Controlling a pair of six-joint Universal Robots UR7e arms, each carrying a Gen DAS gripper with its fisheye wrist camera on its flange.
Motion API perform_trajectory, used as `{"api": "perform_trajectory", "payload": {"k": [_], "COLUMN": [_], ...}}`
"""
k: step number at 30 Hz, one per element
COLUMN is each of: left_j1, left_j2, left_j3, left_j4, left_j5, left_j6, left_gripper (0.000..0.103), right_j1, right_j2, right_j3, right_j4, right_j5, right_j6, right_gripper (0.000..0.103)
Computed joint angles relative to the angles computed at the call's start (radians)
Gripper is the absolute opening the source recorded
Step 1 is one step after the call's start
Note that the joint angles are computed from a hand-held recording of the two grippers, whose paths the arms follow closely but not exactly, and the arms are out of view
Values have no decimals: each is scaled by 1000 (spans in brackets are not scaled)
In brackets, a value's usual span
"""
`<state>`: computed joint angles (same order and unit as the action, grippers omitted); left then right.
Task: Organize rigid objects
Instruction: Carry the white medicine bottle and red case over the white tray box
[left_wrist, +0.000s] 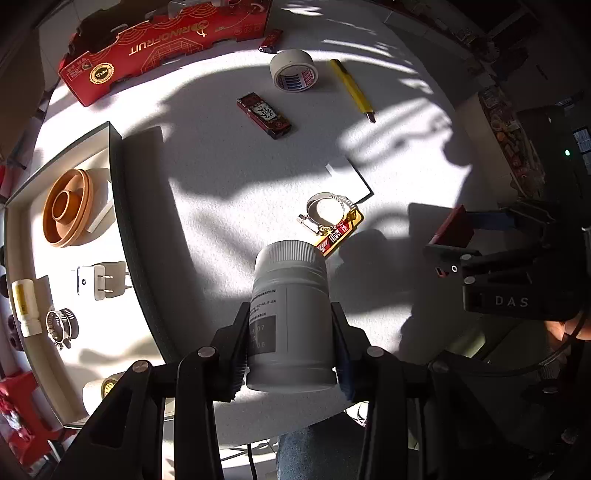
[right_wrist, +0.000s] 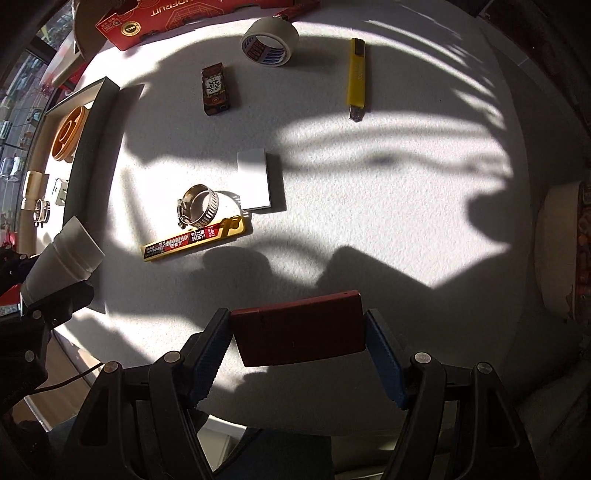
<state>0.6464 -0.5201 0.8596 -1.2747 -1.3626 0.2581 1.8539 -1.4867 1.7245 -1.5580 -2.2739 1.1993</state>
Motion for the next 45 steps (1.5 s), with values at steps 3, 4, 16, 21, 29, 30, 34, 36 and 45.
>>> {"api": "perform_trajectory", "payload": {"k": [3, 4, 16, 21, 29, 30, 34, 36, 45], "left_j1": [10, 14, 66, 84, 115, 119, 131, 137, 166], "left_j2": [-5, -8, 1, 0, -11, -13, -21, -26, -28], "left_j3": [-5, -9, -69, -80, -92, -92, -98, -100, -143], "left_j4": [-16, -22, -80, -91, -105, -106, -115, -119, -91], "left_j5": [1, 6, -1, -3, 8, 11, 29, 44, 105], "left_j6": [-16, -22, -139, -174, -244, -251, -277, -285, -344], "left_gripper": [43, 43, 43, 43, 43, 43, 43, 43, 43], "right_j1": [13, 16, 32, 36, 49, 49, 52, 55, 64], "right_j2": [32, 41, 147, 185, 242, 248, 278, 300, 427], "right_j3": [-29, -45, -198, -243, -314, -320, -357, -383, -529], "right_j4": [19, 34, 163, 202, 249, 248, 242, 234, 121], "right_j5": [-14, -18, -59, -70, -92, -93, -108, -120, -125], "right_j6": [-13, -19, -89, -118, -156, -163, -189, -208, -381], "right_gripper": [73, 73, 73, 73, 73, 73, 73, 73, 73]}}
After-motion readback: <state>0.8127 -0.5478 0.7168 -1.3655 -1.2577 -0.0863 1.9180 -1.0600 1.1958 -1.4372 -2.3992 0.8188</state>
